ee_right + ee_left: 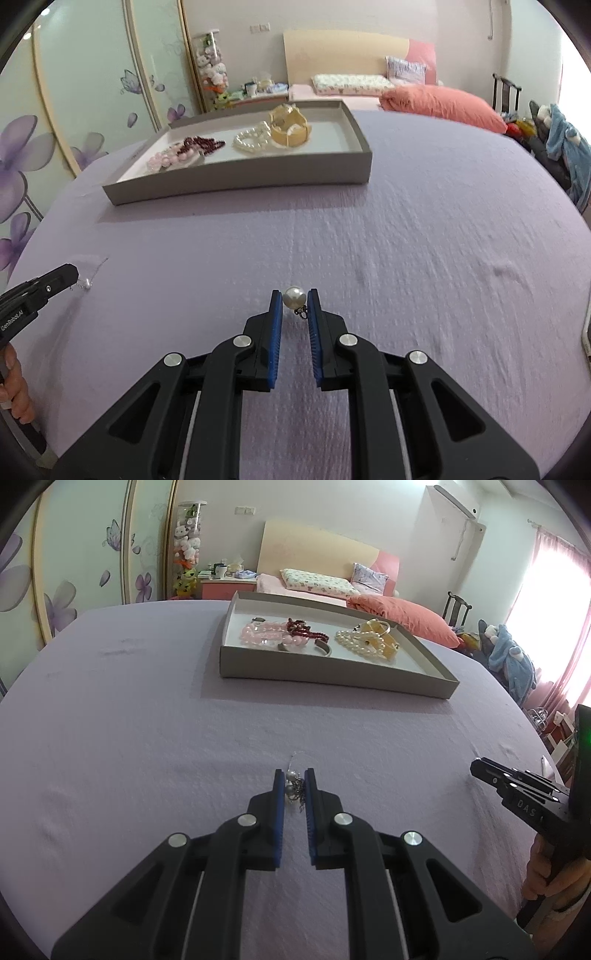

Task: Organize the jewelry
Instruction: 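Grasp the second pearl earring with the left gripper while the right holds its earring, then carry both pearl earrings over the tray with both grippers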

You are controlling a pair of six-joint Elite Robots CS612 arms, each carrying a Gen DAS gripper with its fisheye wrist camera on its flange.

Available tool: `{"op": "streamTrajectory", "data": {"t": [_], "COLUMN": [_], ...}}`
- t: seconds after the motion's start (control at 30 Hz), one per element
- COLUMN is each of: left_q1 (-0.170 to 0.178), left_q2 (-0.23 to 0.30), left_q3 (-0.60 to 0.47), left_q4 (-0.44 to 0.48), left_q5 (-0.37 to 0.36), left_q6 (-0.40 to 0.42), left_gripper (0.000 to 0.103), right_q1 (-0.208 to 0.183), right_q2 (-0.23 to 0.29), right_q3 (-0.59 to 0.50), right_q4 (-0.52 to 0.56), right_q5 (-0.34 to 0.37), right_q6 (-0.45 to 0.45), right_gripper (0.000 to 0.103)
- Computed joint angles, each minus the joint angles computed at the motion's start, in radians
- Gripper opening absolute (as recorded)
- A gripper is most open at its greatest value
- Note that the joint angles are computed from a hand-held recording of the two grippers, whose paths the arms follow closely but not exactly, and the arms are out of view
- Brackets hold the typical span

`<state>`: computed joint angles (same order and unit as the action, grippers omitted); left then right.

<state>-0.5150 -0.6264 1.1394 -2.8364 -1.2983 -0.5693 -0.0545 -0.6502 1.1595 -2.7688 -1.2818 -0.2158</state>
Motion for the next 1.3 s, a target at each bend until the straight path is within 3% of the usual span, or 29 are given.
{"op": "streamTrajectory", "data": {"t": [0.6, 0.87, 1.17, 1.3], "left_q1": [-0.007, -0.012, -0.006, 0.001], "left_q2": [-0.015, -0.011, 0.056, 0.106], "left_q3": [0.022, 0.001, -0.144, -0.241], "left_q4": [-0.026, -0.085, -0.217, -0.210], "left_q5": [-0.001, 0.037, 0.150, 0.169], "left_q6": [0.012, 0.053, 0.155, 0.187], "left_gripper": [0.011, 0.011, 0.011, 0.011], "right_q1": [-0.002, -0.003, 0.012, 0.022], "right_q2": [-0.008, -0.005, 0.056, 0.102], "right_q3": [0.013, -0.002, -0.124, -0.209], "right_q4": [-0.016, -0.163, -0.307, -0.323], "right_q5": [0.023, 0.047, 0.057, 0.053], "right_q6": [0.001, 0.028, 0.101, 0.130], "right_gripper": [0.015, 0.015, 0.015, 0.015]}}
